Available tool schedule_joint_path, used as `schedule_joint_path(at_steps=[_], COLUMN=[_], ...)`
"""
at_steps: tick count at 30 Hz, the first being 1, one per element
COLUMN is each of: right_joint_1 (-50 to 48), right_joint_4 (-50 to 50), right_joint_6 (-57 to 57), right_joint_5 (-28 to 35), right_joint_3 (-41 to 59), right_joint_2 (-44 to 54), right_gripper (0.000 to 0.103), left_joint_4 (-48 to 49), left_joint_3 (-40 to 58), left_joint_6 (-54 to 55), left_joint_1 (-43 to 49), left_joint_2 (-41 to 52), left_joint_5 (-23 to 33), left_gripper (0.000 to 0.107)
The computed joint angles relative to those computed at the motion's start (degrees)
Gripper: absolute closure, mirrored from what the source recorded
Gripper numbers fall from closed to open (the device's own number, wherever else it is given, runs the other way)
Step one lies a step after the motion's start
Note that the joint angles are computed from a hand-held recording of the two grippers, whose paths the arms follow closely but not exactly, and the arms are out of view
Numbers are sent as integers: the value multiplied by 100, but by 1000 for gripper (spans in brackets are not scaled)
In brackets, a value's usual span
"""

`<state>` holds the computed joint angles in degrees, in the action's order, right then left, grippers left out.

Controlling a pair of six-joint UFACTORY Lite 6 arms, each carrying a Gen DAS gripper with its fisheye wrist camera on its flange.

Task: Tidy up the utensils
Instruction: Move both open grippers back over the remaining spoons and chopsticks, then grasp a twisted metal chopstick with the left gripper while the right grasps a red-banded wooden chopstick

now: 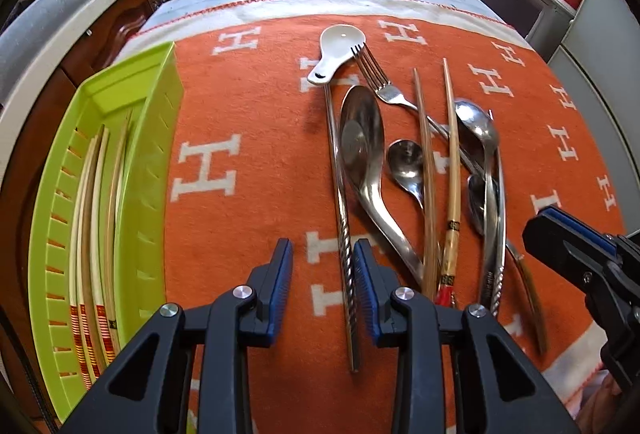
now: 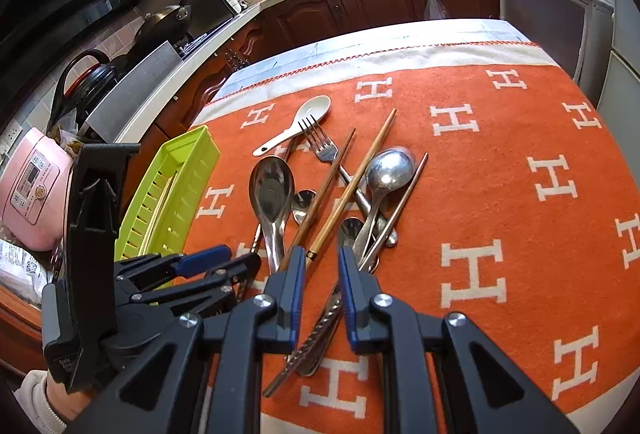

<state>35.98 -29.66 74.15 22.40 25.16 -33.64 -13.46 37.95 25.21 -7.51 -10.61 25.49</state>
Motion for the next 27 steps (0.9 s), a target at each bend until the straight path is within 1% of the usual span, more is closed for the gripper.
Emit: schedule_joint_path(at_steps=[4,6,8,12,17,19,21,24,27], right_joint_1=[-51,-54,-48,-19,54,10,-106,-163,-221], right_joint_4=[71,68,65,-29,-117,-28,246,245,258], right_joint_6=[-93,-102,-103,-33,57,-42,-333,-365,-355], right_joint_5=[-59,-78,-65,-111,-122,-202,-344,-446,-559], right_joint_3=[-4,2,16,44,212,331,483,723,946], right_joint_2=[66,97,123,188,406,551,777,1172,1590], right_gripper=[86,86,86,86,86,86,86,86,86], left_joint_4=[10,-117,-221,-698,-1136,-1260,-1406,-1686,-1863], left_joint_3=[-48,-40,-60,-178,-279,-383,-468,-496,-455], left_joint_6=[-5,94,210,727,1345,1590,1841,2282,2552], left_joint_1=[-59,-19,-25,101,463,632,819,1186,1469], left_joint_2=[10,22,-1,-96,-376,-640,-901,-1222,-1302], left_joint_5=[-226,-225,-258,-279,149,324,521,841,1069], left_gripper=[77,79,103,104,104,104,104,104,104])
